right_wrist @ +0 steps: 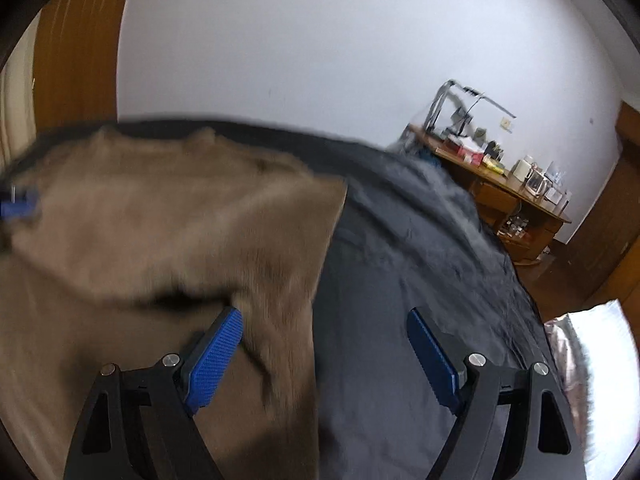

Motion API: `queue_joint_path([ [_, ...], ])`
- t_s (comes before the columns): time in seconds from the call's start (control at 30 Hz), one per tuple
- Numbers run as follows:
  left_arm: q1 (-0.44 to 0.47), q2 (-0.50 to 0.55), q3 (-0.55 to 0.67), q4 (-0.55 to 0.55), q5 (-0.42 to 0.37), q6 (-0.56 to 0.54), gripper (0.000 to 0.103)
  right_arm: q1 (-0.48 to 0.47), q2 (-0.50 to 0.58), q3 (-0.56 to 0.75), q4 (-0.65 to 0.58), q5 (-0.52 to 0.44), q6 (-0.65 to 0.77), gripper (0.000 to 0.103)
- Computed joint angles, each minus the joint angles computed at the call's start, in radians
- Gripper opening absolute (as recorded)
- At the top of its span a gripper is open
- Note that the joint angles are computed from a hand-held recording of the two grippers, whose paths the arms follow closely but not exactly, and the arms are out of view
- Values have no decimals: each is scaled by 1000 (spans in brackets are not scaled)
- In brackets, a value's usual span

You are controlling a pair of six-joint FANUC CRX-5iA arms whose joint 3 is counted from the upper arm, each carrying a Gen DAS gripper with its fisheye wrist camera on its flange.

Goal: Fold clothes

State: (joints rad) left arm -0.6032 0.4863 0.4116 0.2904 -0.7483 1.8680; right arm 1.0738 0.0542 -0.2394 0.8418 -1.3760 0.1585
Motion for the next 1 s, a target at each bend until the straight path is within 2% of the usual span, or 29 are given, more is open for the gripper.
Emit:
queue_joint_path([
  [0.1, -1, -6, 1, -10, -4, 5, 81, -11, 32, 16, -7, 17, 21, 86],
  [0.23, 8, -19, -40, 35, 28, -19, 81, -48, 76, 47, 10, 72, 42, 86],
  [0.37, 14, -22, -49, 51, 23, -39, 81, -69, 107, 52, 77, -54, -30, 86],
  [0.43, 7, -8, -13, 19, -12, -35, 81, -78, 70, 10, 78, -101, -104, 86],
  [0.53, -13, 17, 59, -66, -71, -6, 81, -84, -6, -54, 19, -64, -146, 89],
  [0.63, -21, 28, 90, -99, -101, 3, 81, -73, 16, -39, 14, -98, -98, 89],
  [0.73, -5, 19, 60, -31, -91, -28, 81, -64, 40, -6, 16, -113, -38, 89],
  [0.87, 19, -7, -11, 109, -63, -97, 82, -34, -14, -7, 2, -75, 13, 89],
  [0.93, 18, -14, -35, 160, -47, -133, 82, -19, -47, -17, 19, -44, -17, 89],
  [1.0, 11, -7, -25, 165, -55, -148, 82, -6, -74, -24, 44, -9, -64, 89],
])
